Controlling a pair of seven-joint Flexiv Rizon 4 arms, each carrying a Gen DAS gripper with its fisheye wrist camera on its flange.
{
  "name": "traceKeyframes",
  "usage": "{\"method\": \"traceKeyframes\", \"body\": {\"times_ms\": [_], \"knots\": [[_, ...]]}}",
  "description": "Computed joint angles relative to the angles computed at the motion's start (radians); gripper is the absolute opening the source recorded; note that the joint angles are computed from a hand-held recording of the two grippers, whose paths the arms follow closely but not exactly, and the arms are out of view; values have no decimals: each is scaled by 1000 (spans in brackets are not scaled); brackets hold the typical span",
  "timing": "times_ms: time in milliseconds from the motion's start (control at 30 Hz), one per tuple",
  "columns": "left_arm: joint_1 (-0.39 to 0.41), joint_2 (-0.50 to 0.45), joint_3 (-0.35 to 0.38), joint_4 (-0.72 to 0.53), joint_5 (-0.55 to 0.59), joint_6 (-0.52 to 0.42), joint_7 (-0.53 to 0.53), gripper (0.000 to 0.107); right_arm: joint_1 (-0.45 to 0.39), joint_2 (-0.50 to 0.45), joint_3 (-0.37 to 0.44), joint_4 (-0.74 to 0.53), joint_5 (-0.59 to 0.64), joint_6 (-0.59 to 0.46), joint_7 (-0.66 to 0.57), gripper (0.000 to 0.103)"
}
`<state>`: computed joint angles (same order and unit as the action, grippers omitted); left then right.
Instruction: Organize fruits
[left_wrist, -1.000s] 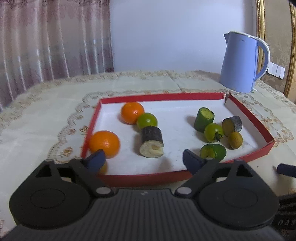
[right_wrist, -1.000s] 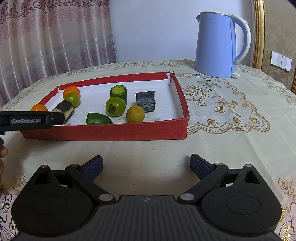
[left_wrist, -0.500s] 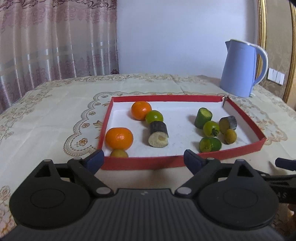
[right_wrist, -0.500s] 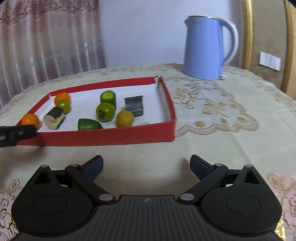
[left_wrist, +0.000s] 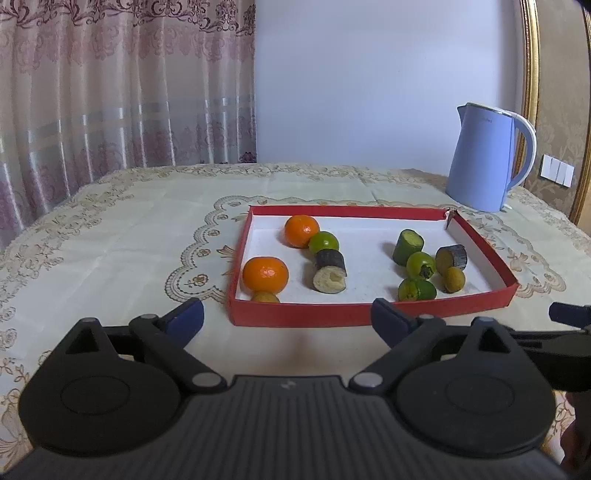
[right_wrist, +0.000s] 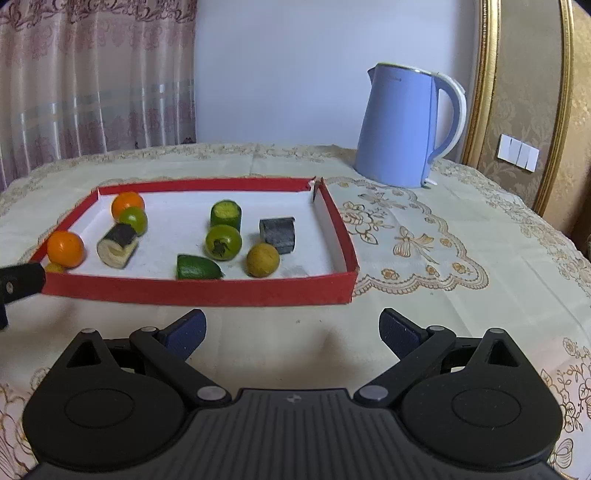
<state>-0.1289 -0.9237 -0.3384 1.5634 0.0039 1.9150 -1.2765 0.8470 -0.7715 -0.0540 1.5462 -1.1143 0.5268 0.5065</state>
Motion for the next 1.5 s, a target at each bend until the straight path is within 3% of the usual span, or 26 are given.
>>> {"method": "traceKeyframes", "body": {"times_ms": [300,500,667,900,1500], "knots": [[3,24,6,35,17,33,-16,103,7,11,-2,-6,-24,-4,30,101],[-52,38,77,51,0,100,-23,103,14,11,-4,-13,-39,-17,22,101],[-28,51,49,65,16,84,-37,103,12,12,-1,-12,-43,-13,20,101],[-112,62,152,74,-57,123,-30,103,12,10,0,-13,-47,-13,17,101],[-72,60,110,74,-30,100,-24,103,12,-3,-8,-28,-36,1,4,101]]}}
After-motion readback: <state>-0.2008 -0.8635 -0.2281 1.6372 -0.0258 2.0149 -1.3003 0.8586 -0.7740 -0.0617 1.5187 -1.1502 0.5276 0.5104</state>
